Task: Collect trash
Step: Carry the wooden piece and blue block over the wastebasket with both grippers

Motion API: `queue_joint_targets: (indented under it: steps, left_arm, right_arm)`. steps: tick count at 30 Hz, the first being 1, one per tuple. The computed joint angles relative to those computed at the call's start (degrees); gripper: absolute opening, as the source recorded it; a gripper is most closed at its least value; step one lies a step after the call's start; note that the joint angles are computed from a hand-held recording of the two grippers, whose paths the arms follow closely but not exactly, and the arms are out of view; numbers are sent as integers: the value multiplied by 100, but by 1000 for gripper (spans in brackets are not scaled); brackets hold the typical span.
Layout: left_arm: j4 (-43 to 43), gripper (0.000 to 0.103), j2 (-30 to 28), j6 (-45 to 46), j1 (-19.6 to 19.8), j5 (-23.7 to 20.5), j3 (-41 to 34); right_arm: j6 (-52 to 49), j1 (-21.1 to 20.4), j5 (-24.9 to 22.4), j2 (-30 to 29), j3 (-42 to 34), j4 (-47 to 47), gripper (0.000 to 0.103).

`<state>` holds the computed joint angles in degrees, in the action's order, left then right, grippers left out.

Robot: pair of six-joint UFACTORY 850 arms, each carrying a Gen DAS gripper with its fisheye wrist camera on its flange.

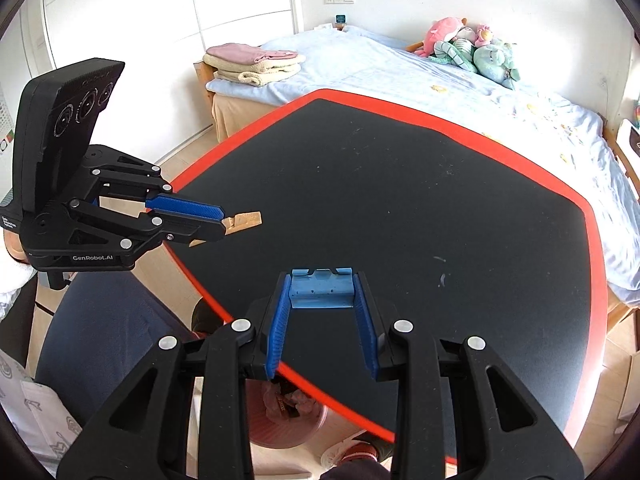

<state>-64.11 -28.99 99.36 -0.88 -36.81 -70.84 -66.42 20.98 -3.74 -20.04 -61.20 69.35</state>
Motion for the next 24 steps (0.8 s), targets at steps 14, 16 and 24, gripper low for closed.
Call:
queue_joint_targets:
  steps: [14,16,24]
  left_arm:
    - [-121,12,674,239,219,-130,1000]
    - [-109,12,758,258,254,-150,1138]
    - [-39,12,892,230,319,-145,1422]
  right_arm:
    - [-3237,525,130,760,1046,3675,31]
    - [-3402,581,117,814,1140,3868,31]
    - [-3146,713,-14,865,1304,3664,31]
